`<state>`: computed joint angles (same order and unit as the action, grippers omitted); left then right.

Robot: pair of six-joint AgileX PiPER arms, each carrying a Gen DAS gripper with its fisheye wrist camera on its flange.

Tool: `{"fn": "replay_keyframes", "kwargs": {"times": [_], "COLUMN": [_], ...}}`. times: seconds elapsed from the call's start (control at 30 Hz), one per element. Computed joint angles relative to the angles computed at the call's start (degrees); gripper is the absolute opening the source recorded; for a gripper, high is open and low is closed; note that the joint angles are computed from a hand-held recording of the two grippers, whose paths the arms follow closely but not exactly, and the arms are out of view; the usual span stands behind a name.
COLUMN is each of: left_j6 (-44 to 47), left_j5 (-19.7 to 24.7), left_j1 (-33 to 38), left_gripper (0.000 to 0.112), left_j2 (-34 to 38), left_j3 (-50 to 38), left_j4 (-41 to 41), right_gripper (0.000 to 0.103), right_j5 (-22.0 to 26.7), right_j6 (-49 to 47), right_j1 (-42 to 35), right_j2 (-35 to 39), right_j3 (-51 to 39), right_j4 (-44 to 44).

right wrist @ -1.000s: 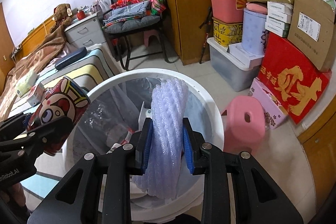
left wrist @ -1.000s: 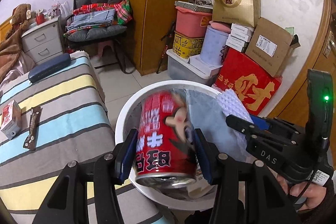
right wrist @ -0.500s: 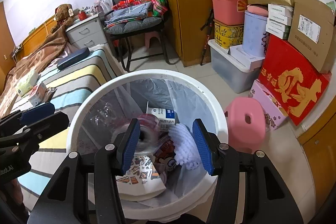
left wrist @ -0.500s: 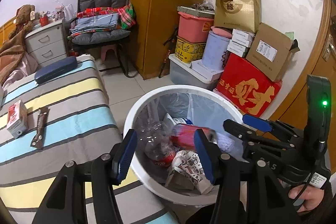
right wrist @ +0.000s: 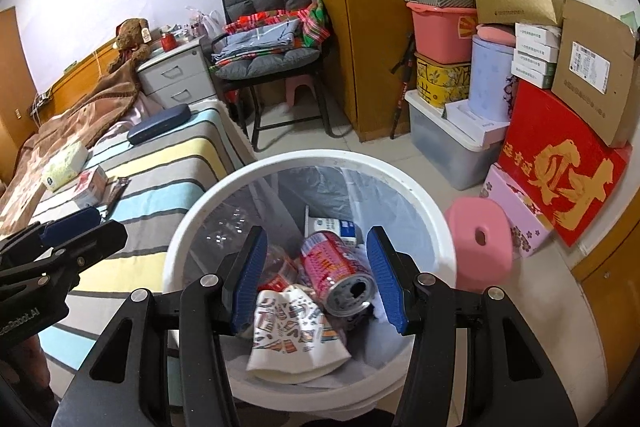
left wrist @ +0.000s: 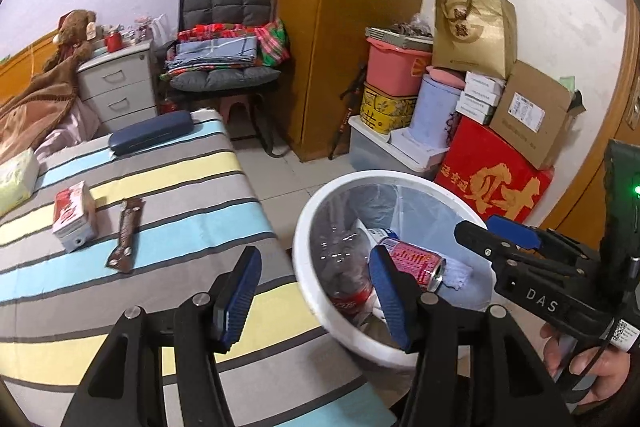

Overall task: Collect trash
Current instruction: 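Move both grippers back over the bed toward the milk carton and coffee packet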

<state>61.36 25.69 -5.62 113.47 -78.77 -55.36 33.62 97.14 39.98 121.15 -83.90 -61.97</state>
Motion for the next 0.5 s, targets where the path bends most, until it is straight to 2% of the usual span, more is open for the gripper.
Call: {"fn": "replay_keyframes", "kwargs": {"times": [0.27, 0.37, 0.5], "left_j6": [4.15, 4.82, 2.49], "left_j5": [-0.45, 0.92, 0.41], "left_j1": [5.32, 8.34, 11.57], "left_gripper": [0.056, 0.056, 0.056], "left_j2": [-1.46, -1.28, -0.53], "left_j3": [1.93, 1.4, -0.16], "left_j4": [-3.58, -4.51, -2.28], "right_gripper": [0.054, 0.054, 0.054], "right_j5": [0.85, 0.91, 1.55], "right_j6": [-2.57, -5.71, -9.07], "right_j1": [1.78, 2.55, 3.34], "right_j2": [2.91, 4.87, 7.15], "right_j3": [-5.47, -9.0, -13.17], "right_j4": [1.52, 3.36, 5.62]}}
